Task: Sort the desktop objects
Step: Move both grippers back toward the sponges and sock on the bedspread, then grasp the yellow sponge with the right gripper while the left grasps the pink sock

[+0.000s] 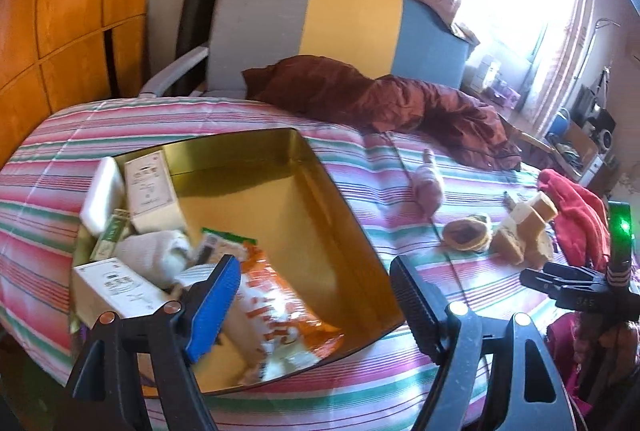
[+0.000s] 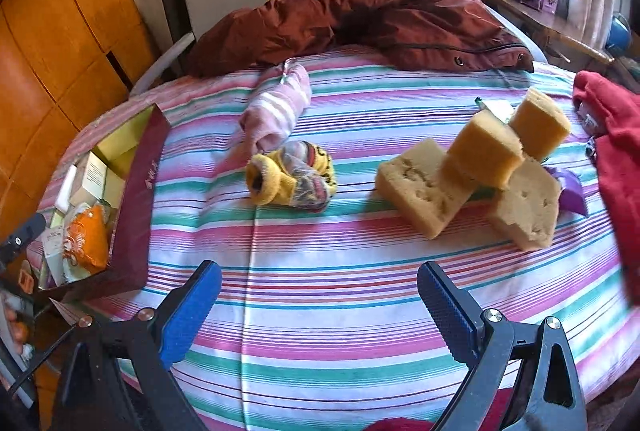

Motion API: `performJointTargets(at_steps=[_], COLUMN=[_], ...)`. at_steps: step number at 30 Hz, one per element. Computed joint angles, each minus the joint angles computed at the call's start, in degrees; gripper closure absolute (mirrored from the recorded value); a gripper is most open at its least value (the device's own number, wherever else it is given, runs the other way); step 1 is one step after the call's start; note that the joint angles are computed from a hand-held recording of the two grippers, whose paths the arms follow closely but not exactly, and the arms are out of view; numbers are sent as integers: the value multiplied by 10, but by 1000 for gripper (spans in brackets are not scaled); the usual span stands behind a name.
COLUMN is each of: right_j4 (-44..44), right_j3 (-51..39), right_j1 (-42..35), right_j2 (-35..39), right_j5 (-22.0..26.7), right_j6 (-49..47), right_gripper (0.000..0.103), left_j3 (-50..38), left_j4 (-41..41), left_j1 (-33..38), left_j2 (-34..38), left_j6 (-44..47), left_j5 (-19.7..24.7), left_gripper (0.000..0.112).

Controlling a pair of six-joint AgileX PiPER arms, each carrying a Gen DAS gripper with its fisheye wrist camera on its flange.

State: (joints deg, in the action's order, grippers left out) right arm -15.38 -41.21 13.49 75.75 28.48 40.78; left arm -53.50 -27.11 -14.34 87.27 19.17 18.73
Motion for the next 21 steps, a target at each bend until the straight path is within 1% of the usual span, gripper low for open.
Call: performJointTargets(at_steps=[2,4,6,9,11,15,18,21], right_j4=[-6,-1,35,97,118,182,196,256], right_j3=[-1,1,4,4,0,-10,-21,-33], right_j1=[-1,-16,-47,-102,-130,-196,-227,-268], right_j2=[-2,-8,-18,-31,-37,-38,-30,-11], right_j5=[8,11,8,7,10,8,5,-2], right_j6=[-7,-21,-63,-136,-163,-236,-256,-318], right_gripper=[4,4,5,5,8,12,15,15], left_j3=[-5,-12,-22,-33,-40,-60,-72,-92], left_j4=[9,-3,5,39,51,-11,-16,-7], left_j1=[-9,-10,-15,-29,-36,-38,-49,-62], left_j2=[4,10,19,28,34,50,56,69], left_j6=[-9,2,-9,-41,-52,0,0,-10], left_j5=[-2,6,14,16,19,38,38,41], left_gripper=[34,34,34,34,34,35,35,35])
